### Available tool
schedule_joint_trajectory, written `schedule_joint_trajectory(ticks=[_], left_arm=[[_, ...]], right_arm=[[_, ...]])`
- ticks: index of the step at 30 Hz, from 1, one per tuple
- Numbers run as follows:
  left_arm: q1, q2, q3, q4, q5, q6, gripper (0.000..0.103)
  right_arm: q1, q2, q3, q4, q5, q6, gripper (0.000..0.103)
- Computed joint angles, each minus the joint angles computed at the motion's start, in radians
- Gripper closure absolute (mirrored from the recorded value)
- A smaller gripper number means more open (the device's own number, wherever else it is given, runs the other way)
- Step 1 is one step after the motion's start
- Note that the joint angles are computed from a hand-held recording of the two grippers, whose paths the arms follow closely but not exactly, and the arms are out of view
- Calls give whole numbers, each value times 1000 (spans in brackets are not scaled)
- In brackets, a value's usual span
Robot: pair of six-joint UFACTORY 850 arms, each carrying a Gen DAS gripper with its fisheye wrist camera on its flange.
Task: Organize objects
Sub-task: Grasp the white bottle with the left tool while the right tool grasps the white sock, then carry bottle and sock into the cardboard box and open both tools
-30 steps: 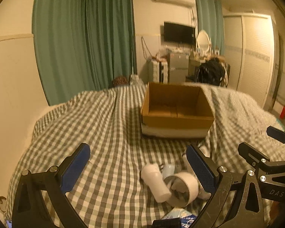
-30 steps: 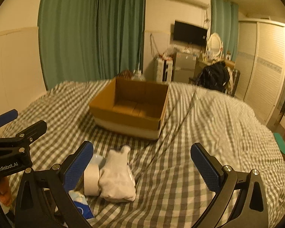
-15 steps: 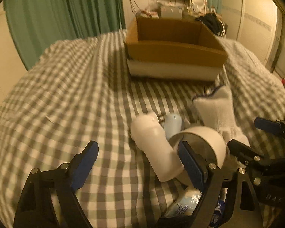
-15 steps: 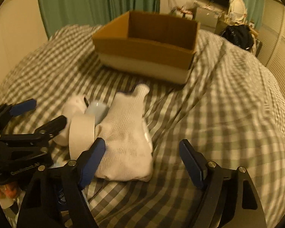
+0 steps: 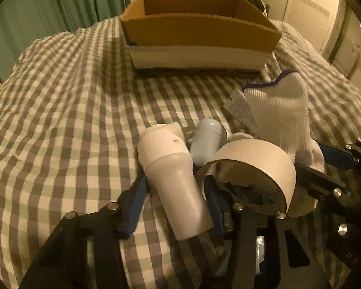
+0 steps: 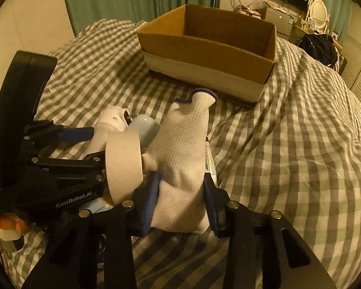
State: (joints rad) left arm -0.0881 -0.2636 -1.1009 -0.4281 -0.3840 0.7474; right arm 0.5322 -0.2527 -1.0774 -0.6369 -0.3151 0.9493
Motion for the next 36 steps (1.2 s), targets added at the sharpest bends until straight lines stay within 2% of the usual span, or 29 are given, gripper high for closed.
schedule_joint_trajectory(ticks=[1,2,4,9,14,18,26,30,34,36], left_arm=[[3,11,8,-17,7,13,68],[9,26,18,-41,13,37,68],[13,43,28,-56,22,54,69],[28,78,48,-96,44,80,70],[44,129,72,-195,69,174,71],[55,153,62,-267,60,230,71],[55,149,-39,-370,27,309,71],[43,129,-99,-398,20,330,71],[34,89,-167,-405,5,326,71],[25,65,-202,-395,7,310,71]], right_arm=[[3,7,4,-30,1,31,72],[5,14,7,-56,1,57,73],[11,26,13,-122,-2,123,84],[22,60,28,-223,-20,222,88],[33,92,40,-315,-39,308,92],[36,115,40,-366,-50,356,92],[2,143,-23,-359,-41,295,92],[-12,145,-74,-429,-52,325,92],[6,96,-148,-516,-166,281,92],[-20,85,-168,-449,-108,224,92]])
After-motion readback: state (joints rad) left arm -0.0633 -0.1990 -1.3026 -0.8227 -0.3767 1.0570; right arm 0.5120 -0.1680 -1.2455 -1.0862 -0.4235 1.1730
